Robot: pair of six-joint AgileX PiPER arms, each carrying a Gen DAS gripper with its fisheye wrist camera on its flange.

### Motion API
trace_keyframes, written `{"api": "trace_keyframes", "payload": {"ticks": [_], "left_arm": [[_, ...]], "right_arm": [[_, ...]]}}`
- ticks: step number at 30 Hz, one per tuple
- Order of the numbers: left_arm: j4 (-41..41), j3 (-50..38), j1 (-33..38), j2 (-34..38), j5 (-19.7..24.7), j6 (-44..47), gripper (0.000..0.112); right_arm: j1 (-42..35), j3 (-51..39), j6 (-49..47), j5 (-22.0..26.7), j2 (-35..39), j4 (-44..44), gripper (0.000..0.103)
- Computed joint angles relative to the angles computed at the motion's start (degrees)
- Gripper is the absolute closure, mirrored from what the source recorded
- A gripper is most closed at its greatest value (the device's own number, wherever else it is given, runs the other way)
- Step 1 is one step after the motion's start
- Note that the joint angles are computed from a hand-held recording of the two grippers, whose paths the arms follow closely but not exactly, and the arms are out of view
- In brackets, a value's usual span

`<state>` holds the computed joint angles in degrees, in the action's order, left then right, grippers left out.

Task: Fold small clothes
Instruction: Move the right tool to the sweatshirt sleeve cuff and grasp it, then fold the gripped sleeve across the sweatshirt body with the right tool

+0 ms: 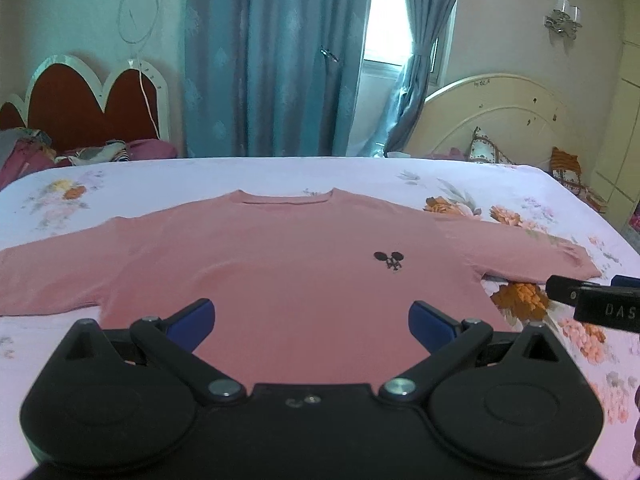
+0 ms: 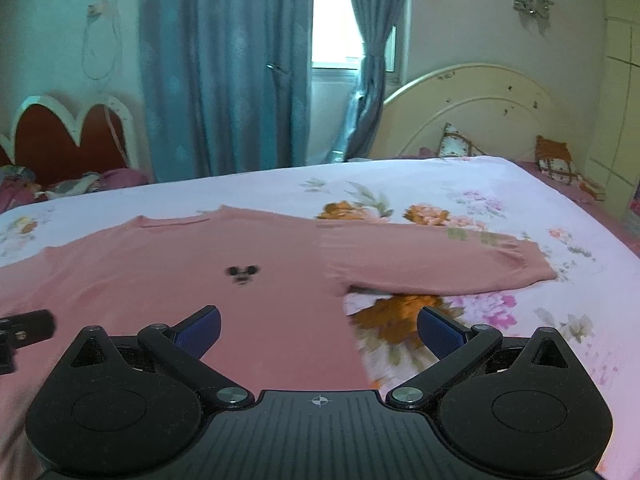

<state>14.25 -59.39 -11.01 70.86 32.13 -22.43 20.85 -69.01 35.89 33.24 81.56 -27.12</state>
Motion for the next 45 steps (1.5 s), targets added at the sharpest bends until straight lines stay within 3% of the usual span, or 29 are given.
{"api": "trace_keyframes", "payload": {"ticks": [2, 5, 8, 11, 16, 17, 19, 25, 28, 32, 34, 36, 38, 40, 42, 45], "left_arm": [[3.3, -1.8, -1.7, 3.1, -0.1, -4.6, 0.009], [4.0, -5.8, -3.5, 8.0, 0.3, -8.1, 0.009], [11.9, -11.7, -7.8, 15.2, 2.8, -16.1, 0.009], [13.9, -17.5, -10.4, 21.7, 5.0, -18.7, 0.01], [12.1, -26.3, -13.9, 30.6, 8.4, -17.7, 0.01], [12.6, -27.3, -14.7, 31.6, 9.1, -18.1, 0.01], [12.6, -30.1, -15.9, 34.1, 10.6, -18.1, 0.01], [12.1, -38.0, -17.3, 39.9, 14.8, -16.9, 0.01], [11.8, -41.7, -17.3, 42.3, 16.4, -16.2, 0.01], [11.6, -44.5, -16.5, 44.1, 17.5, -15.7, 0.01], [11.8, -43.4, -15.9, 43.3, 16.7, -16.0, 0.01], [11.8, -42.1, -14.8, 42.6, 16.3, -15.6, 0.01], [10.9, -40.5, -13.1, 41.6, 15.9, -14.6, 0.01], [9.2, -38.3, -10.9, 40.3, 15.1, -12.3, 0.01], [9.3, -35.9, -9.0, 39.1, 14.5, -11.9, 0.01], [8.1, -29.9, -4.7, 35.8, 10.6, -11.9, 0.01]], "right_arm": [[-5.2, -1.0, -6.6, -2.9, 2.5, 5.1, 0.0], [-15.4, -3.8, -22.3, -6.6, 7.3, 20.0, 0.0], [-25.6, -9.0, -35.9, -8.4, 14.6, 33.8, 0.0], [-33.2, -15.5, -43.1, -8.6, 22.4, 41.7, 0.001], [-41.9, -28.2, -48.9, -4.7, 34.2, 49.9, 0.001], [-43.3, -30.5, -50.2, -3.6, 36.1, 51.6, 0.023], [-45.3, -35.8, -48.1, 0.1, 40.0, 51.6, 0.046], [-50.5, -46.7, -45.0, 7.4, 49.0, 58.3, 0.046], [-51.9, -50.7, -45.8, 8.2, 52.2, 63.1, 0.047], [-53.4, -56.9, -41.8, 11.4, 56.2, 65.3, 0.08], [-54.4, -58.7, -41.8, 13.8, 57.2, 67.2, 0.088], [-53.6, -62.4, -43.3, 15.4, 58.2, 62.1, 0.097], [-54.5, -63.5, -39.0, 13.7, 59.1, 60.3, 0.097], [-53.8, -70.0, -33.7, 17.2, 61.4, 56.7, 0.097], [-50.7, -70.6, -36.0, 17.1, 60.0, 52.4, 0.097], [-46.1, -63.1, -43.5, 13.9, 53.3, 55.0, 0.097]]}}
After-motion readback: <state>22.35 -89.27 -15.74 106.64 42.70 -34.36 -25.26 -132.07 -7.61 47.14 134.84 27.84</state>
